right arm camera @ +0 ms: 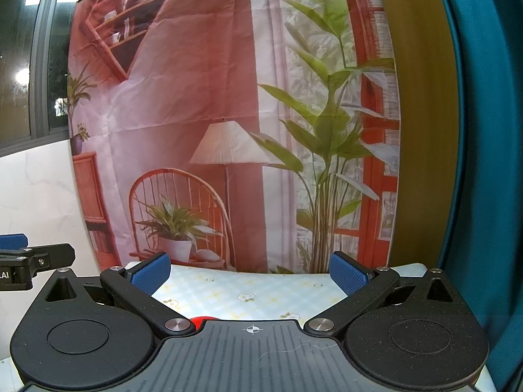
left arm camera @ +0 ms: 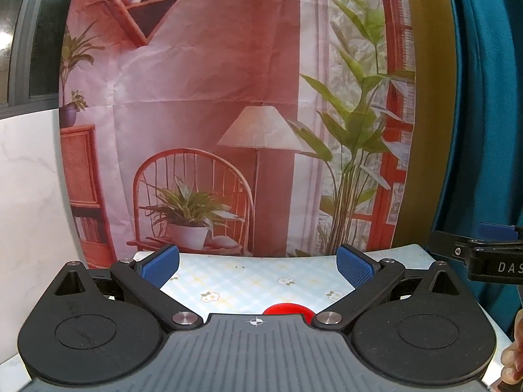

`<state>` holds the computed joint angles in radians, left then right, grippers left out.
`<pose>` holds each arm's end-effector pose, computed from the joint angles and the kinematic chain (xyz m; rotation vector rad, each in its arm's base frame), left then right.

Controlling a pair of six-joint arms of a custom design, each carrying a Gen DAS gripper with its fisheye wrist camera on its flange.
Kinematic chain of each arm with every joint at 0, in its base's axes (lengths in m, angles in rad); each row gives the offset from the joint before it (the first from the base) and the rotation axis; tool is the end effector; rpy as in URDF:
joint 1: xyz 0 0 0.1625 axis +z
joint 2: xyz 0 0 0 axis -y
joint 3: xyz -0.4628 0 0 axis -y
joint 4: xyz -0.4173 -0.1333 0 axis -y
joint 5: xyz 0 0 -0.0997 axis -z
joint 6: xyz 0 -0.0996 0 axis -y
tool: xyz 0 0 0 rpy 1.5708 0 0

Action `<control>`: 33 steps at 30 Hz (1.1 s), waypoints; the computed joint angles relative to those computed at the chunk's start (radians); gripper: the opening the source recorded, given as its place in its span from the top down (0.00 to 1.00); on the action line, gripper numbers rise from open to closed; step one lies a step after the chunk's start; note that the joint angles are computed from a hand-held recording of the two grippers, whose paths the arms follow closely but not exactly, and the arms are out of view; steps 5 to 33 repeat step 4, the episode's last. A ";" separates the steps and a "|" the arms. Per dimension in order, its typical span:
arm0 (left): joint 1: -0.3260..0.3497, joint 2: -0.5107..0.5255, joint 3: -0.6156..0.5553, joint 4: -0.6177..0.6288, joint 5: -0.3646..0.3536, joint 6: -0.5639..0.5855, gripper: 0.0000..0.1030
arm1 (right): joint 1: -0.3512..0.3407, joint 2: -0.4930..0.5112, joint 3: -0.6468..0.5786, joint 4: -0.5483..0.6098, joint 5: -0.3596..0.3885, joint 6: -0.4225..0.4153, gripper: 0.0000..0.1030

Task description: Organize plates and bowls

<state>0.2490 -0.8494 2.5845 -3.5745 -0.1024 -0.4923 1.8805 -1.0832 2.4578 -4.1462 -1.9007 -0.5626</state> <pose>-0.2686 -0.3081 0.1150 0.5604 1.8549 -1.5275 0.2249 -0.3712 0.2210 0.7243 -2.1663 1.4939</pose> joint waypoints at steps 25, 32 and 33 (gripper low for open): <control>0.003 0.009 -0.002 -0.048 -0.005 0.042 0.00 | 0.000 0.000 0.000 -0.001 -0.001 0.001 0.00; 0.003 0.009 -0.002 -0.048 -0.005 0.042 0.00 | 0.000 0.000 0.000 -0.001 -0.001 0.001 0.00; 0.003 0.009 -0.002 -0.048 -0.005 0.042 0.00 | 0.000 0.000 0.000 -0.001 -0.001 0.001 0.00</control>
